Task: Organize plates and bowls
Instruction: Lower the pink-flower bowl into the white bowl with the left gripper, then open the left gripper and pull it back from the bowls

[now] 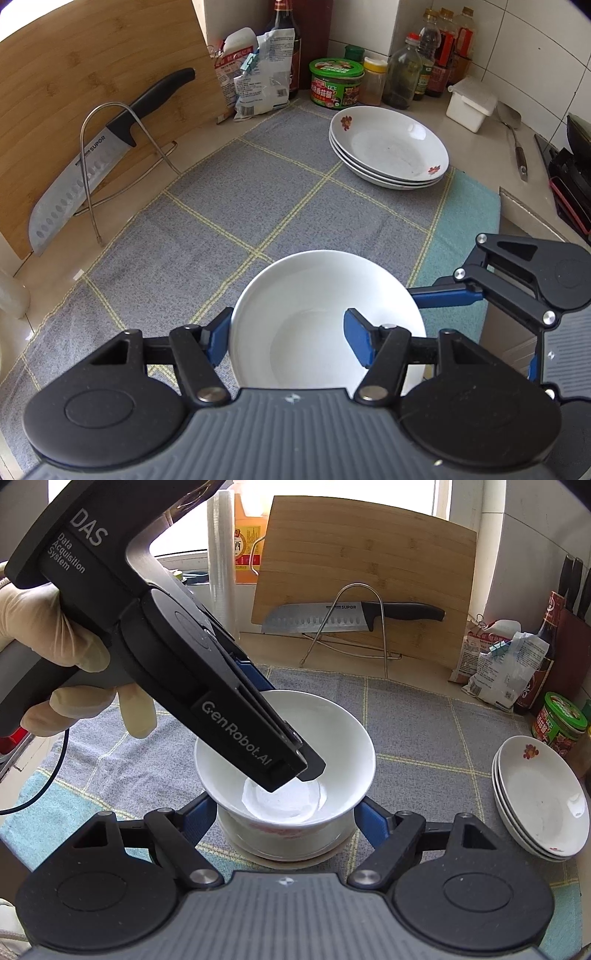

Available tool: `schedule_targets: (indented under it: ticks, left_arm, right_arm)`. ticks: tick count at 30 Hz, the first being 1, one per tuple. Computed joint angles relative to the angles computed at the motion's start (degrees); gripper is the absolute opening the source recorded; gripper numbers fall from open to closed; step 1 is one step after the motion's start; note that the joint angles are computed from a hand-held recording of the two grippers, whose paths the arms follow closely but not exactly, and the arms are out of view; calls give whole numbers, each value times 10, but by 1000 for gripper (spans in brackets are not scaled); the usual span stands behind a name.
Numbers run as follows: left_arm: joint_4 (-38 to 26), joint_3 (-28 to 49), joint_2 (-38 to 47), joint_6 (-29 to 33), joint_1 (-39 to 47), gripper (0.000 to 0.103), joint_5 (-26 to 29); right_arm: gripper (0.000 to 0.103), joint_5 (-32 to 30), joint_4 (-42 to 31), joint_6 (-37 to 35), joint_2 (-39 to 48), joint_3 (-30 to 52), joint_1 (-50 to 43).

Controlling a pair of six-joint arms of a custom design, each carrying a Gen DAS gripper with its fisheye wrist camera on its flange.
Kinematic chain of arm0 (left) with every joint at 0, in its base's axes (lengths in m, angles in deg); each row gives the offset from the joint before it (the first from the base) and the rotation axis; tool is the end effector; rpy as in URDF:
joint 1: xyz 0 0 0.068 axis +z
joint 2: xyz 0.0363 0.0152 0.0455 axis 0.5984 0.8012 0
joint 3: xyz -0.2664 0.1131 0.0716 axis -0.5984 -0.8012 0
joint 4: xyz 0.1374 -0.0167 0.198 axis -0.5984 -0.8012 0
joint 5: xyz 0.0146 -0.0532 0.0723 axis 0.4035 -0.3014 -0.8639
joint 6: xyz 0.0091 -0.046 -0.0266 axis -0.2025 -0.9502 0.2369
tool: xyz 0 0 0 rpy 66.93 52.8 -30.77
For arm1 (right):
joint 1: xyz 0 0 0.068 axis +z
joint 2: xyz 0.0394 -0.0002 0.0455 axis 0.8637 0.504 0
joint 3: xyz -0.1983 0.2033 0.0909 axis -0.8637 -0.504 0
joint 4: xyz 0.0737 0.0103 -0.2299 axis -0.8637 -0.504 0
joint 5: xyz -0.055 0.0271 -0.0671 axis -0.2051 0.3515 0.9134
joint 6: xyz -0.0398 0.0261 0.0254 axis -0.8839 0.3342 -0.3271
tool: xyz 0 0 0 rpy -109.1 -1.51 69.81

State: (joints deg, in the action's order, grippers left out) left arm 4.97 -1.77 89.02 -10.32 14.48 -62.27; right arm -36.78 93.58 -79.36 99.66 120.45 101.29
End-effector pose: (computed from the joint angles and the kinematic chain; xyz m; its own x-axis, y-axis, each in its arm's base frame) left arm 0.3194 -0.1306 0.1826 -0.7797 0.2701 -0.5649 0.3408 0.9399 -0.0211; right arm 0.2586 0.2296 0.0921 -0.4271 -0.5137 -0.7441 -0.7128 0.6976 -0.0725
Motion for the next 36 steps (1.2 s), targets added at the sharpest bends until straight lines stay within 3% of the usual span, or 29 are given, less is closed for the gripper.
schedule_targets:
  ticks: [32,34,36]
  left_arm:
    - [23,-8,19,5,7,62,22]
    - [26,-10,19,5,7,62,22]
    - [34,-16,15,6,9,65,27]
  right_arm:
    - [85,3,-19,-1,18,16,-2]
    - [86,0,-15,2,20,16,-4]
    - [94,-17,-3,9,17,9,-8]
